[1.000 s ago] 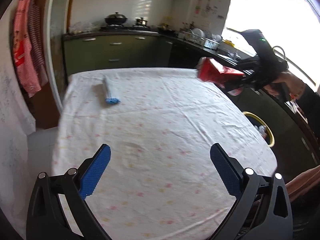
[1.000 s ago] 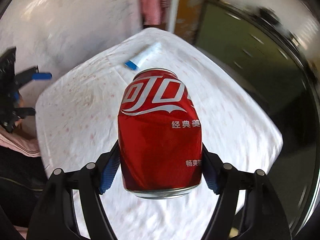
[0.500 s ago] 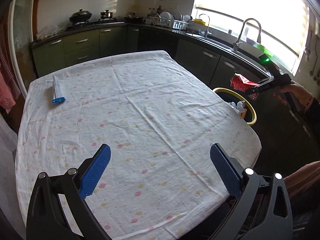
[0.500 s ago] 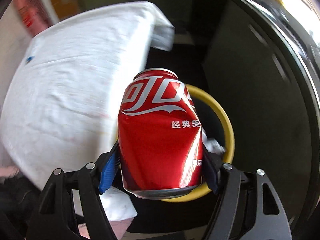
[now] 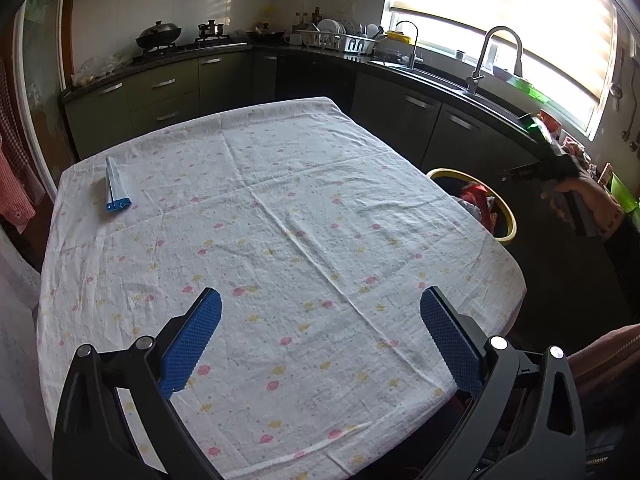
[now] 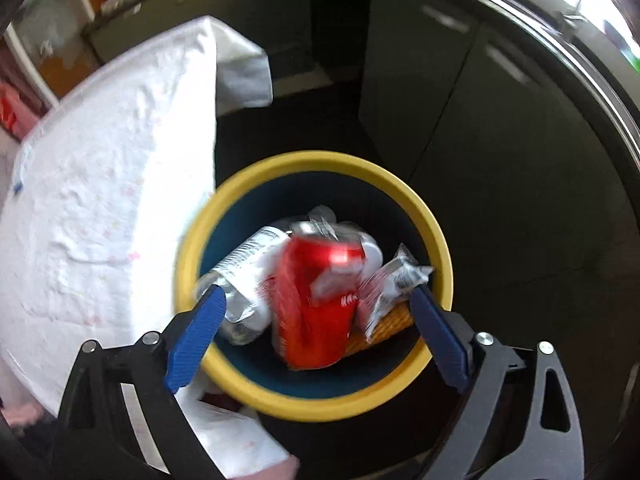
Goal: Collect trash
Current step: 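Move the left gripper to the white blue-capped tube and grasp it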
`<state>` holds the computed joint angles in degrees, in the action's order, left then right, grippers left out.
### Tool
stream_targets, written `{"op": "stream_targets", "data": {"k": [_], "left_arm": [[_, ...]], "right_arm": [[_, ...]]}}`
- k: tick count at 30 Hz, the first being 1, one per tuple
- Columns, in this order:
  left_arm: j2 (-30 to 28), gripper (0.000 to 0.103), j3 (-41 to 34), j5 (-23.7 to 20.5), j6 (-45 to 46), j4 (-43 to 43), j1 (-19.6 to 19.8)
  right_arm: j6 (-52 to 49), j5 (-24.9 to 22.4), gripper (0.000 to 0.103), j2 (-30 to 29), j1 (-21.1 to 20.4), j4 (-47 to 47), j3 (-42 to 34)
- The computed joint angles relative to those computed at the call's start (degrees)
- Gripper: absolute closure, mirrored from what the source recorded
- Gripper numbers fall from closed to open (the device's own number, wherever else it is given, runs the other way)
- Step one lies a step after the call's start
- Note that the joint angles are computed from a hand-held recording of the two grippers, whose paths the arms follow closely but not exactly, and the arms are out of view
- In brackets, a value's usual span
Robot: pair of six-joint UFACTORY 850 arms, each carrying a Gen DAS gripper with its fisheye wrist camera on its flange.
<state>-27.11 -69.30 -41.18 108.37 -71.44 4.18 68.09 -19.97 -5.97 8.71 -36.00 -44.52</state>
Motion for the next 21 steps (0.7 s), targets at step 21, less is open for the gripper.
{"op": "stream_targets", "data": {"k": [21], "left_arm": [[-17.5, 0.005, -28.4, 6.8, -46.3, 28.6, -1.9]], "right_arm": [[50.4, -3.4, 0.007, 1.3, 20.2, -37.9, 3.2]]}}
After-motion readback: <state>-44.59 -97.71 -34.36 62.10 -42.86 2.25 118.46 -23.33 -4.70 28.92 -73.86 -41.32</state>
